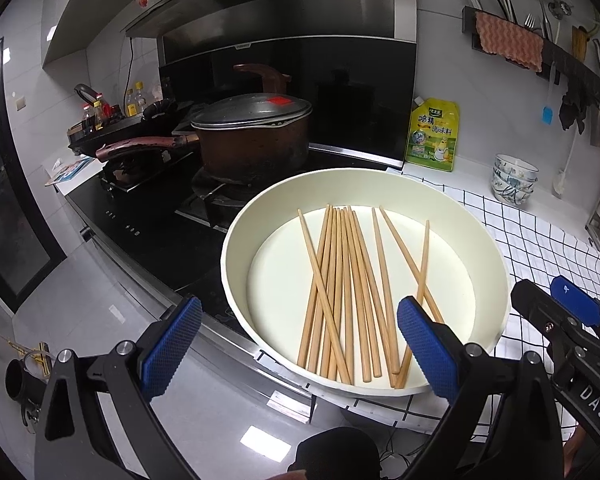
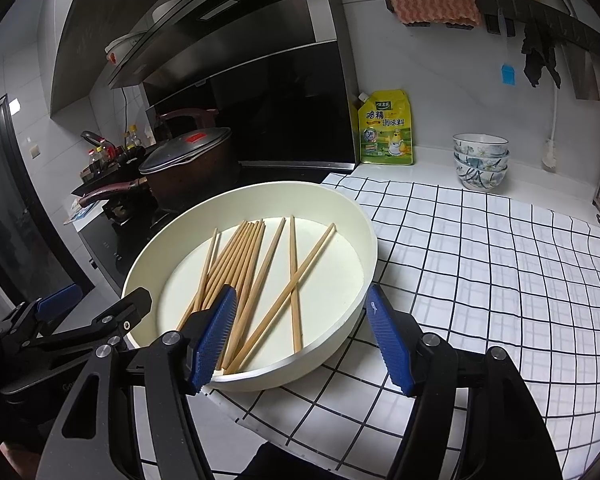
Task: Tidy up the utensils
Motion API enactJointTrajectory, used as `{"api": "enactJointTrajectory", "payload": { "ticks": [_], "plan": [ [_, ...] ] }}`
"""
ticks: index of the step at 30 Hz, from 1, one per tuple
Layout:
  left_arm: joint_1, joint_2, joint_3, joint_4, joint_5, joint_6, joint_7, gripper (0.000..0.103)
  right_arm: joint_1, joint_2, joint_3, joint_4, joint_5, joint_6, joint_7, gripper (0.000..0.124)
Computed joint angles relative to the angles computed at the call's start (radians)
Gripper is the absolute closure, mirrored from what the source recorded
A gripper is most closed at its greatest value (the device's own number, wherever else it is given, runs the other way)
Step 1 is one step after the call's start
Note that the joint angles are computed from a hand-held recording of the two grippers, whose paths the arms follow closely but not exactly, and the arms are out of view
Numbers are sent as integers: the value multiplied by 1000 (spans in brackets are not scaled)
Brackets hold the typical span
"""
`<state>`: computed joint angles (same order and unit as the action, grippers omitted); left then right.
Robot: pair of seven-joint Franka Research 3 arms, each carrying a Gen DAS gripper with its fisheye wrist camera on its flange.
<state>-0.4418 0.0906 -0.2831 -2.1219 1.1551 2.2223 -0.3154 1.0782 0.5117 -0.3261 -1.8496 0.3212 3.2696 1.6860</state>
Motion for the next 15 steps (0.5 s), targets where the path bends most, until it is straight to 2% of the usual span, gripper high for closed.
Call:
{"api": "enactJointTrajectory", "payload": {
  "ticks": [15],
  "plan": [
    [1, -3, 0, -4, -1, 1, -12, 6, 16, -3, -12, -4, 3, 0, 2, 59]
  ]
}}
